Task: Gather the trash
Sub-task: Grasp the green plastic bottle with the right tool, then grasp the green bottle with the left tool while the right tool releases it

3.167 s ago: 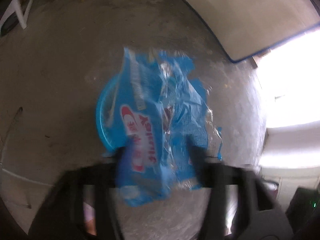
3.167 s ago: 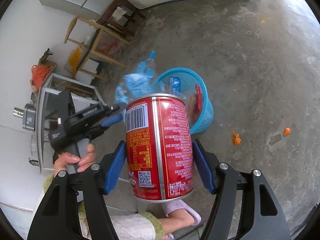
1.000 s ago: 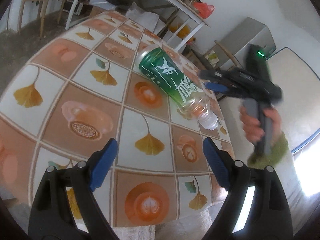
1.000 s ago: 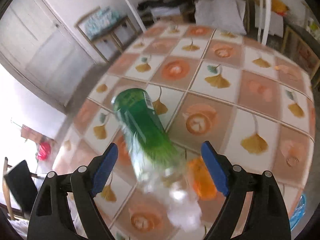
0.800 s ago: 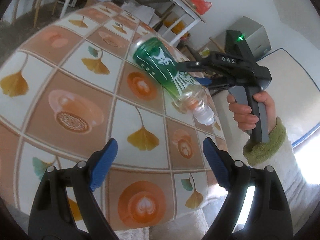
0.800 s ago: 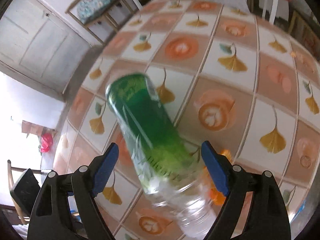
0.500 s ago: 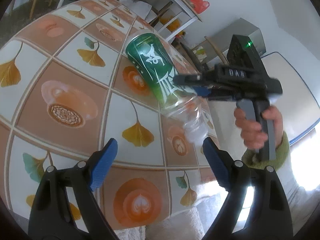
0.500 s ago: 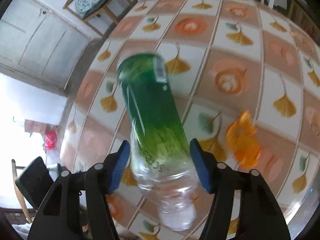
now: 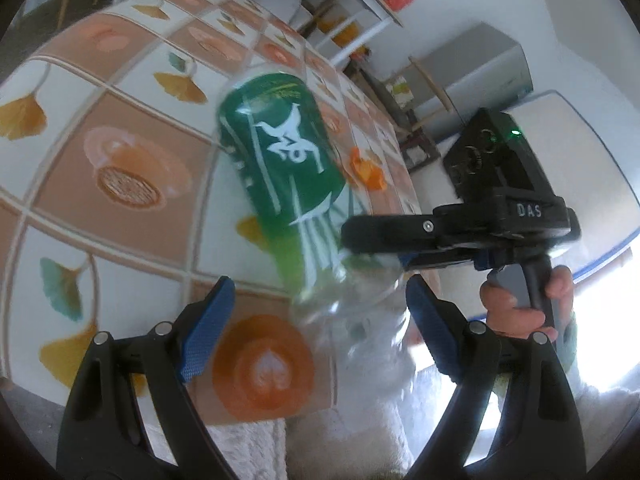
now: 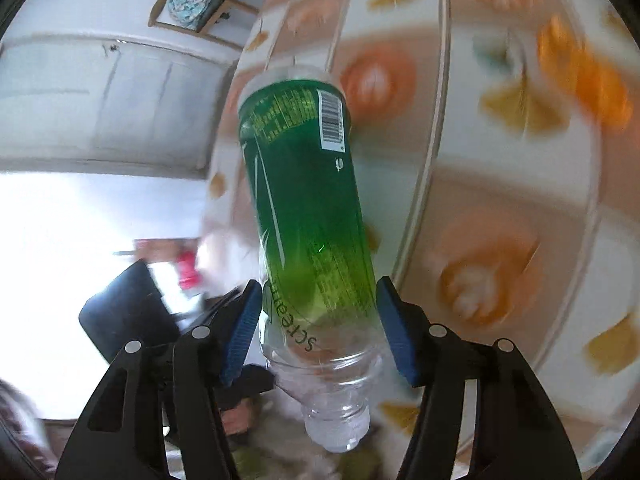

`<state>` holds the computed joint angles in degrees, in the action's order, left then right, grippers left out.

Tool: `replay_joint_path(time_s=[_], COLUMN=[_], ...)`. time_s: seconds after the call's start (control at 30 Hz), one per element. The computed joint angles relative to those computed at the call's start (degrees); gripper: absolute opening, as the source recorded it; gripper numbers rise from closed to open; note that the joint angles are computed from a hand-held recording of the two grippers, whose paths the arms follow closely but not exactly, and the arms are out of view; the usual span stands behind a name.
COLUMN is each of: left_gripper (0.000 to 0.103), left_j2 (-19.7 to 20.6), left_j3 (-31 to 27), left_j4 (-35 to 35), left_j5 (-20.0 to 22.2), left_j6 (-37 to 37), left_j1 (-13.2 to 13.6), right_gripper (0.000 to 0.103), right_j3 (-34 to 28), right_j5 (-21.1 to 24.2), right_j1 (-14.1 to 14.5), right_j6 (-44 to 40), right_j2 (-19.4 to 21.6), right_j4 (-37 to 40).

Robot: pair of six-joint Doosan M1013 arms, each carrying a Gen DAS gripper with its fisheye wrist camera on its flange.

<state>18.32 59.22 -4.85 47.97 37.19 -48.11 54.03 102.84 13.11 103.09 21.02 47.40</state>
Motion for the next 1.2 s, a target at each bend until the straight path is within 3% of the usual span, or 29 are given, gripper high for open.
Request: replay_joint_path(time_s=[0.13,0.27,0.37,0.43,0.53,0.7,0.83,1.2], left_gripper=[0.083,0.082,0.079,0.077,0.072,0.072,0.072,0.072], left_j2=[1.66,3.18,3.37,3.60,3.94,3.75,2.86,2.61], left_j3=[-3.05,-5.75,-5.95,-6.26,-6.73,-6.39,-4.87,-4.40], left_j4=[-0.39,1.56,0.78,0.90,0.60,0.92,0.29,0.04], left_j5=[3.70,7.65,7.51,7.55,7.48,7.15,6.02,5.59], left_j6=[2.51,1.60,2.27,2.63,3.07,3.03,3.02,3.51], left_j1=[-0.46,-0.69,-0.48,-0.50,-0.48,-0.73,-0.68,-0.65], right_gripper=[0.058,0.063,0.063,0.063,0.063,0.061,0.051,0.034], right_j3=[4.13,4.91,2.62,0.78,-0.20,1.82,2.99,1.46], right_j5=[0.14,-2.25,-4.05,-7.65,-12.21,-17.77,-21.34,-23.38], right_j1=[-1.86,-3.25,-4.58,-4.85,-3.90,-2.29,-2.22,-1.87], right_j6=[1.64,-0.95,-3.65,-5.98,-7.63,-8.55,-7.64,-9.36], right_j2=[-1.15,-2.70,-3.37,-4.15,-5.07,-5.62,-5.10,-2.64], right_j4=[6.94,6.50,2.16,-5.60,-18.30,-30.74,-32.73,-32.12])
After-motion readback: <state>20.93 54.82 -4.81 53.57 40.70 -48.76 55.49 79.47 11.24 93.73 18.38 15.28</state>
